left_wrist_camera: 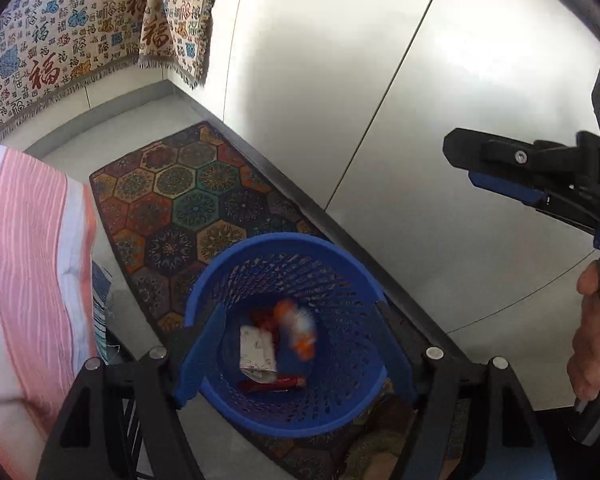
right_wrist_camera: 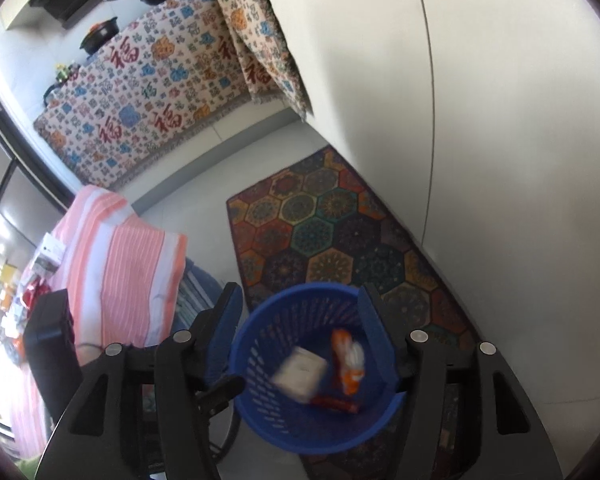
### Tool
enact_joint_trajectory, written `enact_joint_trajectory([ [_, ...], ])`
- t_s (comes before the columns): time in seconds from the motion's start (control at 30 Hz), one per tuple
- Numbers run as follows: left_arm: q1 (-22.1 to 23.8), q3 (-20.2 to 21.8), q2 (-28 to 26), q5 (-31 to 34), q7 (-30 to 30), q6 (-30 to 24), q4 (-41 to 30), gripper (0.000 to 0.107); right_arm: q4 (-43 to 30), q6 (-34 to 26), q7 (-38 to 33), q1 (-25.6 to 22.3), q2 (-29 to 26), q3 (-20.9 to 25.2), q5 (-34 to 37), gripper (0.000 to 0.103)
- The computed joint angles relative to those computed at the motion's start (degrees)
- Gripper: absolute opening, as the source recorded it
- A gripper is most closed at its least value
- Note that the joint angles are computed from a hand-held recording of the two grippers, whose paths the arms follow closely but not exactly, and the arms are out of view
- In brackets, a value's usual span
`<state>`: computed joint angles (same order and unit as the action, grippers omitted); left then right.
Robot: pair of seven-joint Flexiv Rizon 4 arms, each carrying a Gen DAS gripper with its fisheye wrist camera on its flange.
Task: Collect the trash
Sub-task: 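Carry both items over the blue wastebasket and open both tools to drop them, then move both tools back over the table toward the crushed cans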
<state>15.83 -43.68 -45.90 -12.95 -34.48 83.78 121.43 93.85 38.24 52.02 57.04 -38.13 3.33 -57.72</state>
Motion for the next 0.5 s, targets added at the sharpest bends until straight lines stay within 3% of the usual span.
enact_joint_trajectory([
  [0.3,20.93,-16.35,2.11,7.69,-0.56,6.02,11.28,0.076,-8.1,-11.51,-8.21,3.78,-2.54,-0.54,-0.27,0.076],
  [0.5,37.07,-23.84,3.84,13.71,-3.49,6.89,16.92,0.076,-21.48,-15.42,-21.64,7.0,-10.07,-2.82,-0.04,0.081],
])
